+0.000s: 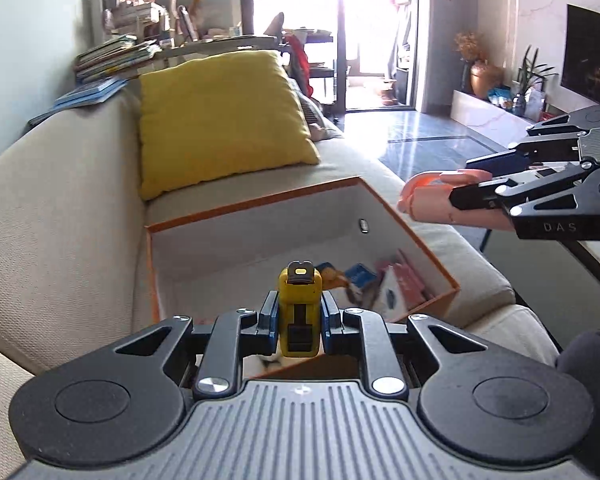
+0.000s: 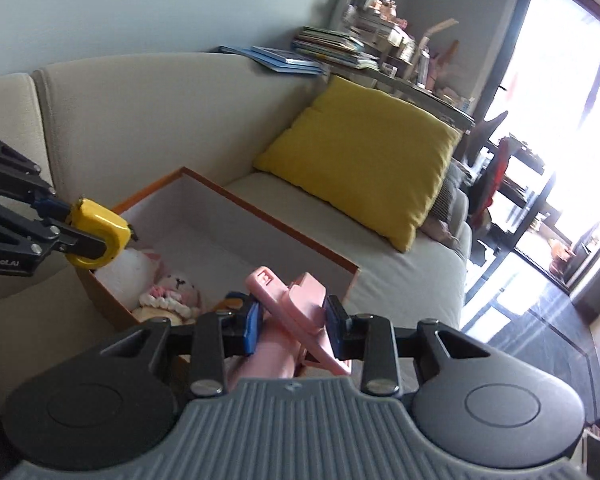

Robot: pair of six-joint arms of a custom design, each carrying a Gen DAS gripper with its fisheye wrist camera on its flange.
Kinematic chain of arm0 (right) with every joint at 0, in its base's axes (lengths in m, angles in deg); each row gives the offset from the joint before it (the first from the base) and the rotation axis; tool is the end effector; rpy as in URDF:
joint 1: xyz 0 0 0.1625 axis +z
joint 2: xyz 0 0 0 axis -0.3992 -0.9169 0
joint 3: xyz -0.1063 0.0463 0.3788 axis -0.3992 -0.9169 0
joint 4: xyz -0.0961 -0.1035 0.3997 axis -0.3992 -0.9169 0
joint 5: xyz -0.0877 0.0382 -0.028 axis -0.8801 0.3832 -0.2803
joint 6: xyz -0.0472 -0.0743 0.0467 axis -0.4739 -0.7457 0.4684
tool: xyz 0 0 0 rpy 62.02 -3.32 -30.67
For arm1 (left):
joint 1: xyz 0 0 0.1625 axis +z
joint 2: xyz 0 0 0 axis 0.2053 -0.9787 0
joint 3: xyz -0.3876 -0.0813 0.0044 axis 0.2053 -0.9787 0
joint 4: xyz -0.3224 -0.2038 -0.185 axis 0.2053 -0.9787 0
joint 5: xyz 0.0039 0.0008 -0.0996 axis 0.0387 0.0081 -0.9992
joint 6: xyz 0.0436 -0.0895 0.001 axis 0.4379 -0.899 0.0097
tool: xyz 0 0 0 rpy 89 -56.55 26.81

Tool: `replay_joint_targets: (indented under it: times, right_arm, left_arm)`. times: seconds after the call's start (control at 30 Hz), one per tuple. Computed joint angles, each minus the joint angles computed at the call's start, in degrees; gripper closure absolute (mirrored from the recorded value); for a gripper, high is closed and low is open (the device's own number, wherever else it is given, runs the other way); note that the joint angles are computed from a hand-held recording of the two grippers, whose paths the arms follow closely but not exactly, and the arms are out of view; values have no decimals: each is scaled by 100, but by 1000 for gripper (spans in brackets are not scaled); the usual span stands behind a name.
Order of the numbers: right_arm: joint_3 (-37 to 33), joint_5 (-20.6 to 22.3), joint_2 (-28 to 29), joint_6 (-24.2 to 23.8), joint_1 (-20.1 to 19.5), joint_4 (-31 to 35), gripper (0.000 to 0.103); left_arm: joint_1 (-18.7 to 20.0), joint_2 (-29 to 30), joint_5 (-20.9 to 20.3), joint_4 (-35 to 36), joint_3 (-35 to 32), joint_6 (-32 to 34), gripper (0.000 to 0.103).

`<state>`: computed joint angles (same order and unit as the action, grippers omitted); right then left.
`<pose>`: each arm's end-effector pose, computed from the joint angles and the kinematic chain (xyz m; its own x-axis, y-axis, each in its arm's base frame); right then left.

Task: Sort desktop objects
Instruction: 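Lift the phone holder and tape measure and carry both over the orange box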

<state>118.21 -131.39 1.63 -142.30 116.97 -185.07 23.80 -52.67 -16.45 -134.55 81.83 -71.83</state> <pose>0.1474 -0.5812 0.3095 -0.3481 -0.5644 0.7485 -0.9226 0.3479 -0.1666 -0.3333 -0.5085 0.1176 -0.6720 0.1153 -0.7315 0.6182 0.6313 -0.4684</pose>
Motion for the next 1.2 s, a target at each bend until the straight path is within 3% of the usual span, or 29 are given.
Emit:
replay_joint_targets:
  times: [0.63,1.0,1.2]
  right_arm:
    - [-1968,-23,2245,-1243,236,1105,68]
    - [-2412,-12,2793,-1871,195,1260,68]
    - [-2563,-228,2980,-2709,161,1232,68]
  left_arm:
    - [703,6,-40,273,-298,367,81]
    - [862,33,-117,269,-326,448,81]
    - [893,65,-157,317,-359,432,81]
